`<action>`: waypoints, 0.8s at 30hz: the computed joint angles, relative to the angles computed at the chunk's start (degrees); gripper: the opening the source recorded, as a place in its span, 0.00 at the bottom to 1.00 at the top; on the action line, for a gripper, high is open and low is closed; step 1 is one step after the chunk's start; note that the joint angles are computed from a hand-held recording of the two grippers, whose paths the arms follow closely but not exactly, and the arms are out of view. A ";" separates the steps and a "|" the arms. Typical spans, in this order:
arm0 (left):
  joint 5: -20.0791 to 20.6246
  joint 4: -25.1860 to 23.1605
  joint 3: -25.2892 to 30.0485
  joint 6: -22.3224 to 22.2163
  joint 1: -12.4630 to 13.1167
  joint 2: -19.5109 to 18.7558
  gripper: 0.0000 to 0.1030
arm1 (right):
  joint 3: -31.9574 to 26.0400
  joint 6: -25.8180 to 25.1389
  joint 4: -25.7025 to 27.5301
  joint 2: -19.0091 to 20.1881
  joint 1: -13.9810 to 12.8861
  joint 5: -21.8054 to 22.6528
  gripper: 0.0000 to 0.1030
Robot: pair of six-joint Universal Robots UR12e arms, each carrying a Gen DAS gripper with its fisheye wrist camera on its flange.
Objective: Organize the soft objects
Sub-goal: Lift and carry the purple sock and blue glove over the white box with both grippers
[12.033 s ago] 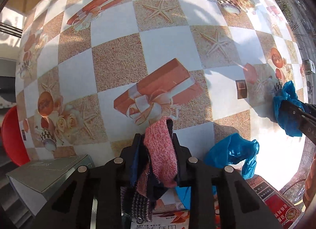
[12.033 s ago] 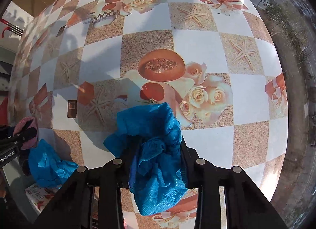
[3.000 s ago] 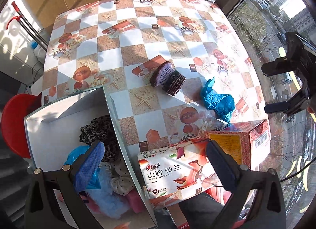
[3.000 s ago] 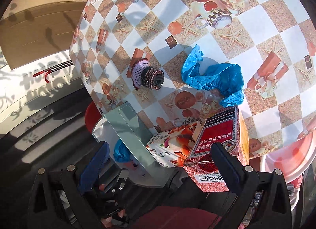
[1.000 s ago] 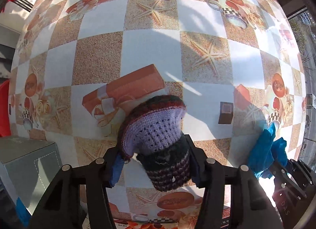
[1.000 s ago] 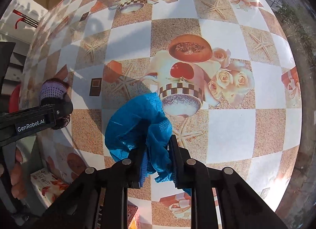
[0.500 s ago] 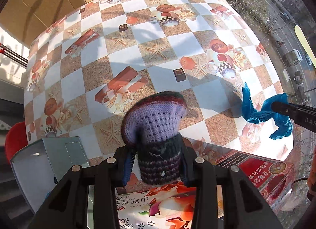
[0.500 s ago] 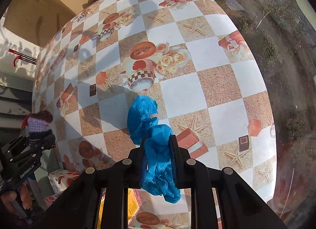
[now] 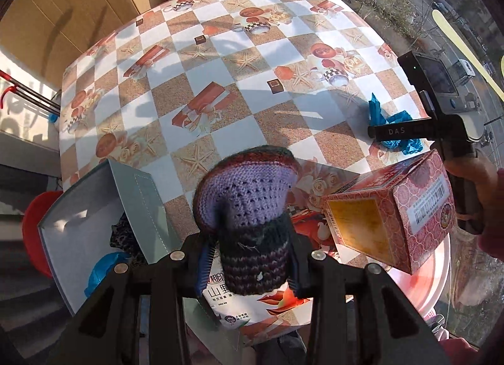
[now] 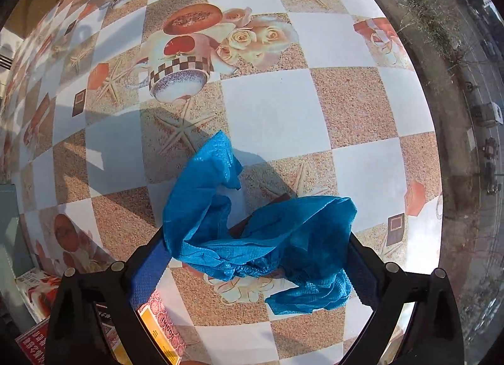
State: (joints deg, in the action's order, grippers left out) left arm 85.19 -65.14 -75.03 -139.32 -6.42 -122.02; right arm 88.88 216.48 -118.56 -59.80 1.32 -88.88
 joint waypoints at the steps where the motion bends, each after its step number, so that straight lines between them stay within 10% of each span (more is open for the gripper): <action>1: -0.11 -0.18 -0.14 0.39 0.09 0.19 0.41 | 0.74 1.71 -0.20 -0.32 -0.36 1.38 0.67; 3: -0.40 -0.71 -0.40 1.26 0.29 0.56 0.41 | 1.41 3.22 -0.51 -1.25 -0.34 -0.08 0.30; 4: -0.48 -0.86 -0.57 1.84 0.36 0.76 0.41 | 2.08 3.31 -1.27 -1.84 -0.71 1.10 0.27; 16: -2.79 -0.12 -3.99 7.55 2.22 3.99 0.41 | 12.04 13.31 -8.62 -13.85 1.29 6.99 0.26; 24: -5.68 1.38 -5.38 5.91 4.72 5.18 0.41 | 11.19 15.51 -9.92 -14.43 6.51 11.20 0.26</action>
